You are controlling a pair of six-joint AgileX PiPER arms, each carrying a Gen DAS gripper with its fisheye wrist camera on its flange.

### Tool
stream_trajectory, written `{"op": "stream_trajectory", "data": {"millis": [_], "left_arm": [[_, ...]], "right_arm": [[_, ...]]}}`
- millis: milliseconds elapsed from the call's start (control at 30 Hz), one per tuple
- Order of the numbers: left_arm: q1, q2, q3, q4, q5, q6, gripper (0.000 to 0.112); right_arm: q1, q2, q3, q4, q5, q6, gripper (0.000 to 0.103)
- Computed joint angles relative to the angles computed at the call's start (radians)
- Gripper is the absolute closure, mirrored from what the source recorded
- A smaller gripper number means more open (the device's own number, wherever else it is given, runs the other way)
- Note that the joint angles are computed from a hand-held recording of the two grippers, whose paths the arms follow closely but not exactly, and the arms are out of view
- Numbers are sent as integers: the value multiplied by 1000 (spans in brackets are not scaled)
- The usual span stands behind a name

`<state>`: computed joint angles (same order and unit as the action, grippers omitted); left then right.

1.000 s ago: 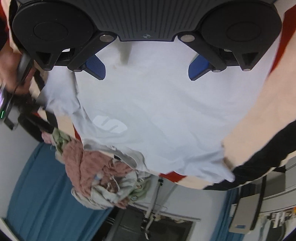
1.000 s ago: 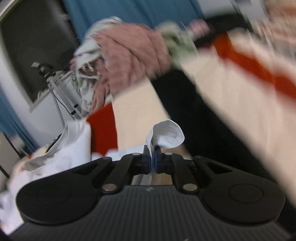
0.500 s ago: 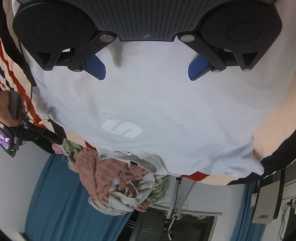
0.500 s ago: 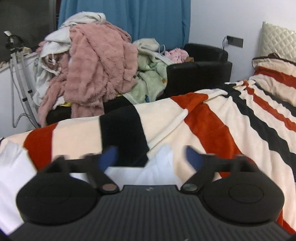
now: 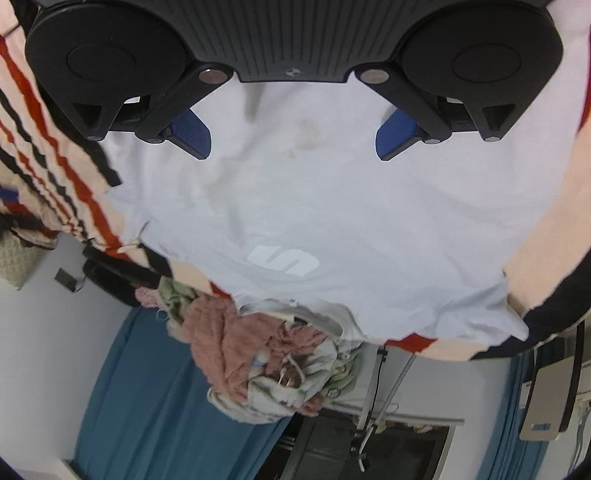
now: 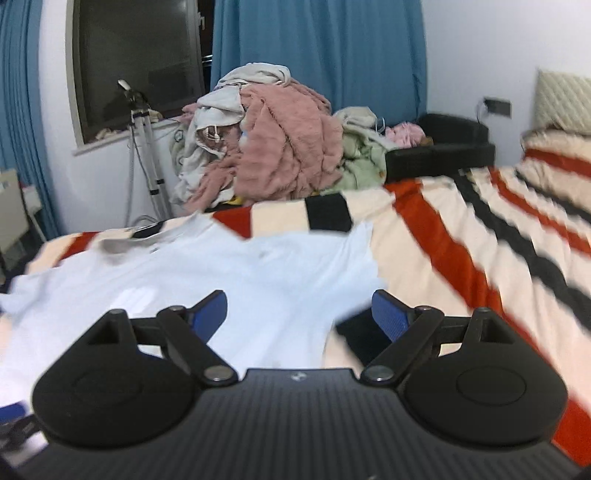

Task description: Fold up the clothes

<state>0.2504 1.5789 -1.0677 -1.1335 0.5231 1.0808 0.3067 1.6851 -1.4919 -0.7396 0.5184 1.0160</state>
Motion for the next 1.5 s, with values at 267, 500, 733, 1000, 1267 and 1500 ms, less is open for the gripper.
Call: {"op": "stream_trajectory", "data": {"millis": [267,500,733,1000,1267,1500], "left_arm": [[139,-160,43,171,295,-201,15],[164,-203,68,242,477,-195,21],[6,-366,222,224,457,56,31],[-336,-458,386,384,93,-3,57],[-324,-390,297,304,319,-85,107],[-534,-319,258,243,292,-266,106]], "right_arm": [[351,-427,519,-437,119,649,17],[518,-530,611,-528,335,735,17],[598,-670,688,-527,414,749,17],[813,-777,662,-482,622,681,17],[788,-825,776,-544,671,912,16],[799,-815,815,-585,679,959,16]]}}
